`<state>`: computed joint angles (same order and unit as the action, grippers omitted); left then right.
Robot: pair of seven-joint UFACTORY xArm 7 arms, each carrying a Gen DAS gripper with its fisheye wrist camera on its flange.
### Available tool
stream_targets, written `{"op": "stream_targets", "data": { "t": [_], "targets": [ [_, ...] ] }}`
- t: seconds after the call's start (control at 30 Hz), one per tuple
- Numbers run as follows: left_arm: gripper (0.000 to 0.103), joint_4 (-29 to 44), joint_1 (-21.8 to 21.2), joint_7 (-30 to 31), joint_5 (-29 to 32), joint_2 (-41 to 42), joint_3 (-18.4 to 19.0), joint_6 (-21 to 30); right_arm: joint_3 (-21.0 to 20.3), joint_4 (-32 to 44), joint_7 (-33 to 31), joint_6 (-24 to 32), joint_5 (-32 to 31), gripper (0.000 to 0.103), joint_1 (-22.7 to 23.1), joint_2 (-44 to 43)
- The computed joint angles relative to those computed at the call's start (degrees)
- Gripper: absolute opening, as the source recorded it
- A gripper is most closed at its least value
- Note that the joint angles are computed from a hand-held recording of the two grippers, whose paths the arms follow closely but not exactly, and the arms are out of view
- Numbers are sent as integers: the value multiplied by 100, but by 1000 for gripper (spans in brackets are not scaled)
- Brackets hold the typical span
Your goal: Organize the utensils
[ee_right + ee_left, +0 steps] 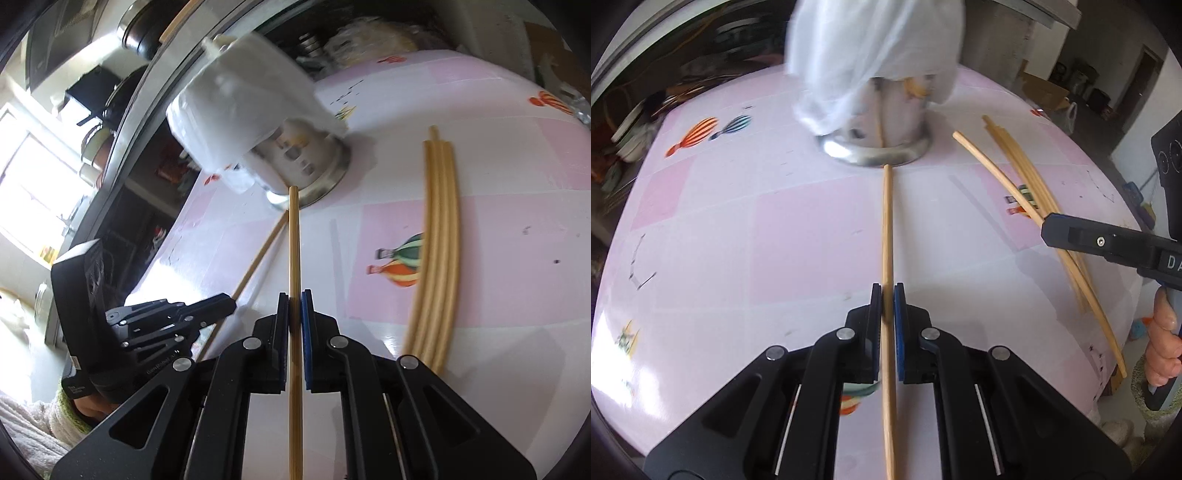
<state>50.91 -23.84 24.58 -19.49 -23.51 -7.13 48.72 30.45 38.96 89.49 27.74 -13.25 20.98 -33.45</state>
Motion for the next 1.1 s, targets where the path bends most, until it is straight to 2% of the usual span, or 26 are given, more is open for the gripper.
{"op": "stream_targets", "data": {
  "t": [0.17,0.2,0.27,0.3,0.33,0.4,0.43,0.47,0.53,0.67,0.8,0.93,1.03,1.1],
  "targets": [
    [6,-78,125,1,-110,-68,164,-70,121,487,-120,295,-244,7,-66,643],
    [9,-86,121,57,-187,-68,218,-93,103,583,-150,420,-297,7,-45,733],
    [36,-86,128,148,-353,-50,317,-109,67,701,-109,557,-381,7,8,865],
    [61,-100,138,133,-436,-35,320,-185,21,711,-88,571,-390,7,60,889],
    [73,-144,162,120,-493,-58,332,-273,-3,737,-74,634,-417,8,101,908],
    [79,-160,167,123,-629,-39,375,-389,-35,817,-40,782,-494,8,157,939],
    [85,-112,167,113,-667,29,383,-358,-74,803,-33,806,-503,12,203,903],
    [85,-67,191,89,-688,79,401,-285,-82,815,1,846,-523,16,220,891],
    [87,19,262,2,-727,205,421,-168,-24,940,58,1117,-663,36,196,870],
    [91,92,316,132,-1197,290,585,39,70,1212,24,1592,-1031,51,168,856],
    [94,145,406,206,-1524,342,639,213,228,1597,-15,2276,-1391,75,141,912],
    [95,226,515,223,-1848,416,690,438,418,2079,-66,3076,-1804,89,166,1172],
    [95,311,588,317,-1842,477,652,605,441,2363,-109,3558,-2071,96,295,1358],
    [95,311,622,398,-1823,470,617,638,453,2524,-113,3865,-2267,96,389,1490]
  ]
}}
